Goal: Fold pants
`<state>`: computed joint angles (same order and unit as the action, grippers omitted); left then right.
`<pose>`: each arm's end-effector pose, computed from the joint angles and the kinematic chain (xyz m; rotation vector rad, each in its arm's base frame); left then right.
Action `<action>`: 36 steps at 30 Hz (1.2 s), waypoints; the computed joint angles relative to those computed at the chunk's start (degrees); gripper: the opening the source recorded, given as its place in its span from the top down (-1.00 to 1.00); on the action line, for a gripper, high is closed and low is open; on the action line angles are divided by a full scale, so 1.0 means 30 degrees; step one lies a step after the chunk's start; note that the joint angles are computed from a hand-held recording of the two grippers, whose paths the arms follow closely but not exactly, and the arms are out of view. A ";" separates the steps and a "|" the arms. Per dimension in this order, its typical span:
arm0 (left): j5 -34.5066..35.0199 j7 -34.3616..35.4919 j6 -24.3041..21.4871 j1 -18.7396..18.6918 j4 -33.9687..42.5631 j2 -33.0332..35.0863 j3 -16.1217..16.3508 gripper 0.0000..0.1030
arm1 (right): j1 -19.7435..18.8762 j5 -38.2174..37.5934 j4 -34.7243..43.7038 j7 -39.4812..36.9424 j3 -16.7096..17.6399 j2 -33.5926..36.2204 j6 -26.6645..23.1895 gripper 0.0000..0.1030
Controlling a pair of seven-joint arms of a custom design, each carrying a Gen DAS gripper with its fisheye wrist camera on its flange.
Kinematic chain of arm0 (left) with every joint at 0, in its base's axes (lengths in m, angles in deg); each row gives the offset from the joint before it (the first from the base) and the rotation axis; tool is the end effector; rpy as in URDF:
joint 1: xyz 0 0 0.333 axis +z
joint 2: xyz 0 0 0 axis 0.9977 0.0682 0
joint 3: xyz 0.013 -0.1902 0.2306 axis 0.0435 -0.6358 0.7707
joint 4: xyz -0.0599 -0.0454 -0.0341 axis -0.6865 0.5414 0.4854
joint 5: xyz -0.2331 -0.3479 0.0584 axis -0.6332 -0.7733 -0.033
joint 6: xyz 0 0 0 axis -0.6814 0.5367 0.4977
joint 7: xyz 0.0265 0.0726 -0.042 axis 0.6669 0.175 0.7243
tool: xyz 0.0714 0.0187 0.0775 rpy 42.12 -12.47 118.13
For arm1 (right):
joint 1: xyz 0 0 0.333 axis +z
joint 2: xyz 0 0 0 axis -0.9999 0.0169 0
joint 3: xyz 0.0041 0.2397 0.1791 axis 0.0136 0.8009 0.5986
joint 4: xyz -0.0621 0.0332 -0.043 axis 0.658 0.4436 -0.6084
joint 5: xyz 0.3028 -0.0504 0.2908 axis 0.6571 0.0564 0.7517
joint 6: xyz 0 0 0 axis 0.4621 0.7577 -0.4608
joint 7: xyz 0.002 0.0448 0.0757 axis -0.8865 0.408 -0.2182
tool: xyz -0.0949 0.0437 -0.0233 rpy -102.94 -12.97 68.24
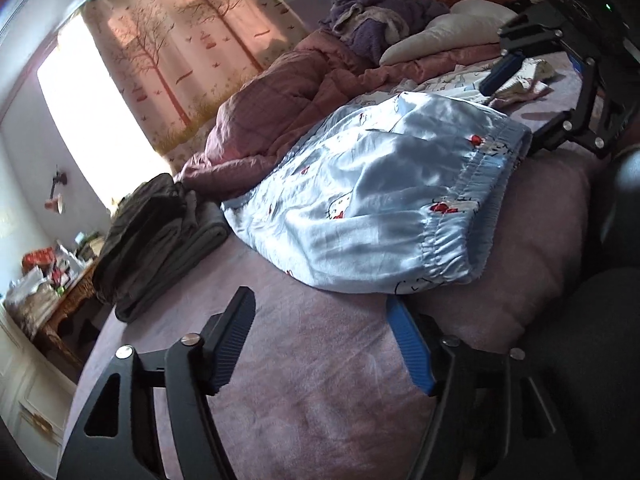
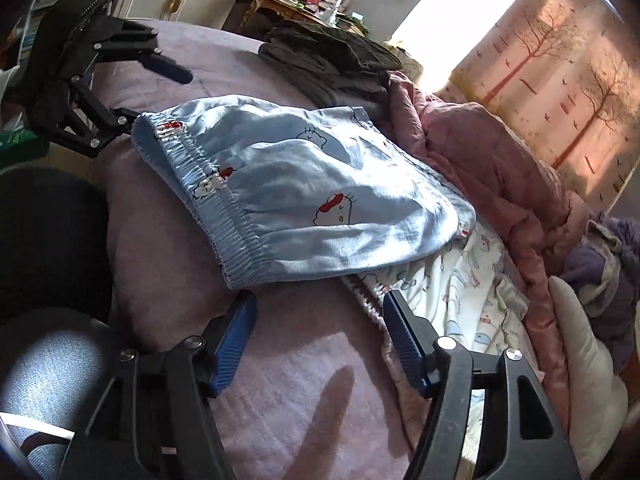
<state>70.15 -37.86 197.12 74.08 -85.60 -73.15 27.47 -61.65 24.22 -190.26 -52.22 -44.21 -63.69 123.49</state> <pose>0.3651 -0.2499 0.4423 -1.1848 1.6609 -0.3989 0.4916 0.2623 0.4806 -2.3708 0.1105 -0.7887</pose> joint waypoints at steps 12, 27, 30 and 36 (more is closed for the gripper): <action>0.5147 -0.3335 0.5836 0.1821 0.1070 0.0654 0.1087 -0.37 | 0.1375 0.9908 0.1537 -1.1335 -0.0264 0.0364 -0.0346 -0.30; 0.5499 -0.1155 0.7496 0.1932 0.1956 0.2052 0.1017 -0.32 | -0.0876 0.3913 0.4450 -0.1662 -0.0115 0.1569 -0.7751 0.55; 0.3772 0.0507 0.6614 0.1653 0.2539 0.2988 0.1035 0.17 | -0.1397 0.4082 0.5376 -0.0243 -0.0279 0.1976 -0.9631 0.56; 0.4601 -0.2734 0.8865 0.2396 0.2602 0.2495 0.1687 0.80 | -0.1915 0.4792 0.5405 0.0199 -0.0119 0.1985 -0.9776 0.56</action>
<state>83.96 -46.06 223.71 81.26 -77.80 -65.66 32.53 -67.40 38.60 -174.05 -51.62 -44.57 -57.74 94.16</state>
